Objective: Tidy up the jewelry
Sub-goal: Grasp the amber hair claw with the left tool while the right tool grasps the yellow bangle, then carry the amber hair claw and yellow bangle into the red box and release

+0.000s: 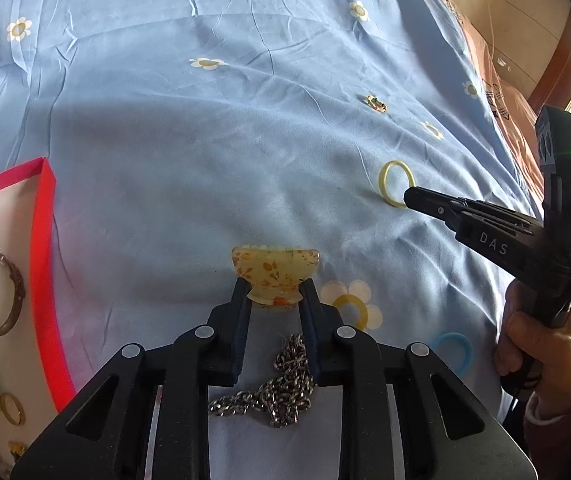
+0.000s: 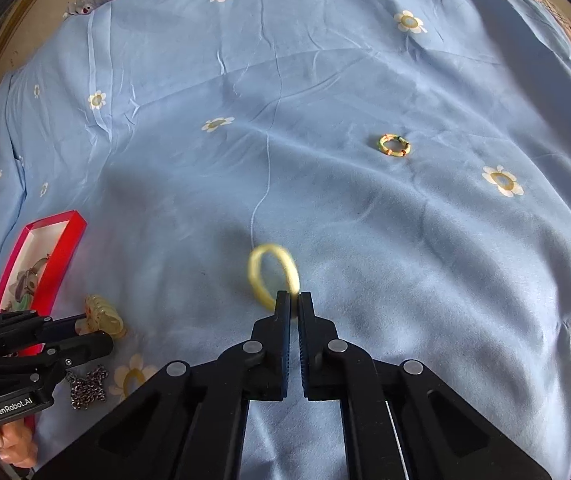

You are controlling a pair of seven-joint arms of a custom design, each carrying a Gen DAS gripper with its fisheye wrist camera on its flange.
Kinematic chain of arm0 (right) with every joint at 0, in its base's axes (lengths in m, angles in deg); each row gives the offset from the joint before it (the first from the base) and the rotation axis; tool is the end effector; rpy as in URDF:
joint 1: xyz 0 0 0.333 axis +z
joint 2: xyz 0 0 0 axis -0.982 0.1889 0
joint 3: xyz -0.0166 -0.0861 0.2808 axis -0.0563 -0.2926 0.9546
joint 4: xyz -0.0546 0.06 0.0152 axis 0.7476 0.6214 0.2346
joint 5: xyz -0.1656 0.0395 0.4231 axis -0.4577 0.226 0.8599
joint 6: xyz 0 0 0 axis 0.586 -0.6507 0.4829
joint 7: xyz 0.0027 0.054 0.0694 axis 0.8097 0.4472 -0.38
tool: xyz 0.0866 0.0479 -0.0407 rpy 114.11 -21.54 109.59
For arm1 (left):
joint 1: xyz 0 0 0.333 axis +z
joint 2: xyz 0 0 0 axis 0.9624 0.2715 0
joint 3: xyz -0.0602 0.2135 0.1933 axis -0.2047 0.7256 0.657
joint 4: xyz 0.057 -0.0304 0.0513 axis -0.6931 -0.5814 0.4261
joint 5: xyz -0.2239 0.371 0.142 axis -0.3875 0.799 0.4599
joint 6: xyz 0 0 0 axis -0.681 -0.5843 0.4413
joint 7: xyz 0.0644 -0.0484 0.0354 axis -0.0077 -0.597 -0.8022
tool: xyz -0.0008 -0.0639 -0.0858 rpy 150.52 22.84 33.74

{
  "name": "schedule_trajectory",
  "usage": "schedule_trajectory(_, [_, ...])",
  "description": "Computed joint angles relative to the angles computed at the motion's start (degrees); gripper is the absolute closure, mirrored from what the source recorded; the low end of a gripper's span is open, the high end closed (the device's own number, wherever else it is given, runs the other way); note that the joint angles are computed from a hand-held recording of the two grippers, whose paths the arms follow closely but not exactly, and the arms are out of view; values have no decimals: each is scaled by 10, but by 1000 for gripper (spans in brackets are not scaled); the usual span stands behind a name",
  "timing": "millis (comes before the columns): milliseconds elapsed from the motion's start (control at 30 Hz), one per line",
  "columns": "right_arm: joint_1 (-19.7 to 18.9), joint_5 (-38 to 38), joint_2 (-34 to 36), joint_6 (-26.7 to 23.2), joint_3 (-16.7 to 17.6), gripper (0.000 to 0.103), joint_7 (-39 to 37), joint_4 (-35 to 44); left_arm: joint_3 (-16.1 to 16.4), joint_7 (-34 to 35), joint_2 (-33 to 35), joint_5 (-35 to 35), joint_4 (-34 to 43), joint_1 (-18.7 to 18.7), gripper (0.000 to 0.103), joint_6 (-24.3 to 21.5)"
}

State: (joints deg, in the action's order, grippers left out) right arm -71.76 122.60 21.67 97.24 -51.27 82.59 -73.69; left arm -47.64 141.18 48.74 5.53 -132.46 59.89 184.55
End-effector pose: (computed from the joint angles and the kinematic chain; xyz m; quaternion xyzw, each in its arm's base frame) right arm 0.6680 0.0777 0.4472 -0.7614 0.5303 -0.1236 0.3518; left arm 0.5782 -0.3057 0.4674 -0.6680 0.6768 -0.2843 0.1216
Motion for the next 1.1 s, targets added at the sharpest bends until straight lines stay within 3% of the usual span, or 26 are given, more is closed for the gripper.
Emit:
schedule_trajectory(500, [28,112,-120,-60,-9,100,-88,-98,24,-42,-139,-10,-134,-20,81,46])
schedule_trajectory(1100, [82,154,-201,-115,-10,100,-117,-171,47,-152,-311,58,-281,-31,81,31])
